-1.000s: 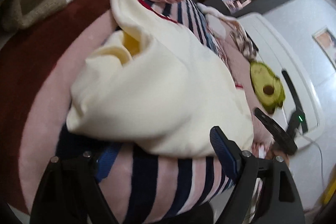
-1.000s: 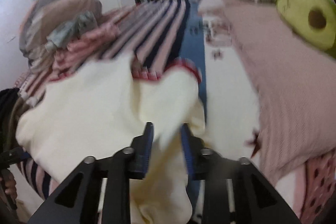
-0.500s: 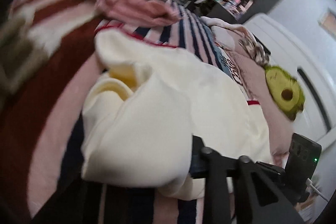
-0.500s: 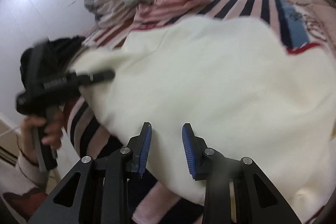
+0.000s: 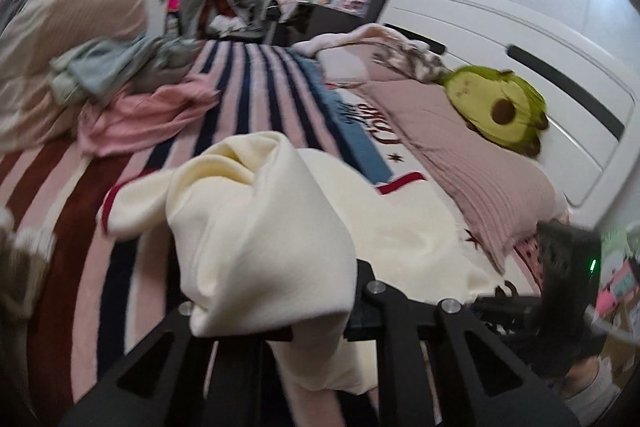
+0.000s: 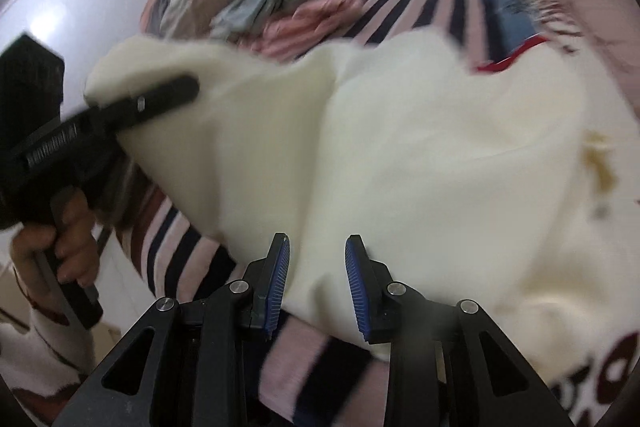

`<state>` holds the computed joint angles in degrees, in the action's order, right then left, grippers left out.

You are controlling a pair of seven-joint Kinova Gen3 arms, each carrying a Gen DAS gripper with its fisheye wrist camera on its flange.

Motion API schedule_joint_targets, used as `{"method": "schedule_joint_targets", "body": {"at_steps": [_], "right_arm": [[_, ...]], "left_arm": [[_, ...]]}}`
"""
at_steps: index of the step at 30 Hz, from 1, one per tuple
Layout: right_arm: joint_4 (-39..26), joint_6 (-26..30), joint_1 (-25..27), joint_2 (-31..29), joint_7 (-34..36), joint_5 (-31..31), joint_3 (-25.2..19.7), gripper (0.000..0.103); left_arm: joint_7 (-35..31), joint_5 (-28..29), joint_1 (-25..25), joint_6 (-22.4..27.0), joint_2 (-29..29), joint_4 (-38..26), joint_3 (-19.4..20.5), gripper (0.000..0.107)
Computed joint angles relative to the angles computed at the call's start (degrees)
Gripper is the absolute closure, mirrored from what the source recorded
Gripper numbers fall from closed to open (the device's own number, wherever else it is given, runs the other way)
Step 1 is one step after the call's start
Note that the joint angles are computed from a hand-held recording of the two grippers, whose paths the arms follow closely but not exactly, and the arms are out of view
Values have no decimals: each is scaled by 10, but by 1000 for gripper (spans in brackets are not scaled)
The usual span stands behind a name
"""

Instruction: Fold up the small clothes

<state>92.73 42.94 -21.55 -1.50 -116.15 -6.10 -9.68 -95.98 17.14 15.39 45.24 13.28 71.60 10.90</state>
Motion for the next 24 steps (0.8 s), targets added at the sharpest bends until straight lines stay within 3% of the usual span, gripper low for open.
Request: {"method": "schedule_joint_targets", "body": {"at_steps": [7,12,20,24], "right_arm": [[45,-1,37,-80,-80,78,-7,76],[78,1,66,-122,-90,82,4,76],[113,1,93,-146,-69,48,21,76],[111,6,104,-146,-71,50,15,76]], "left_arm": [[-13,-38,59,16,27,-54,21,98],[-67,-49,103,29,52,-84,41,98],[-121,-50,164,157,142,-170,49,99],[-126,-37,167,170,144,-164,43,90]]}}
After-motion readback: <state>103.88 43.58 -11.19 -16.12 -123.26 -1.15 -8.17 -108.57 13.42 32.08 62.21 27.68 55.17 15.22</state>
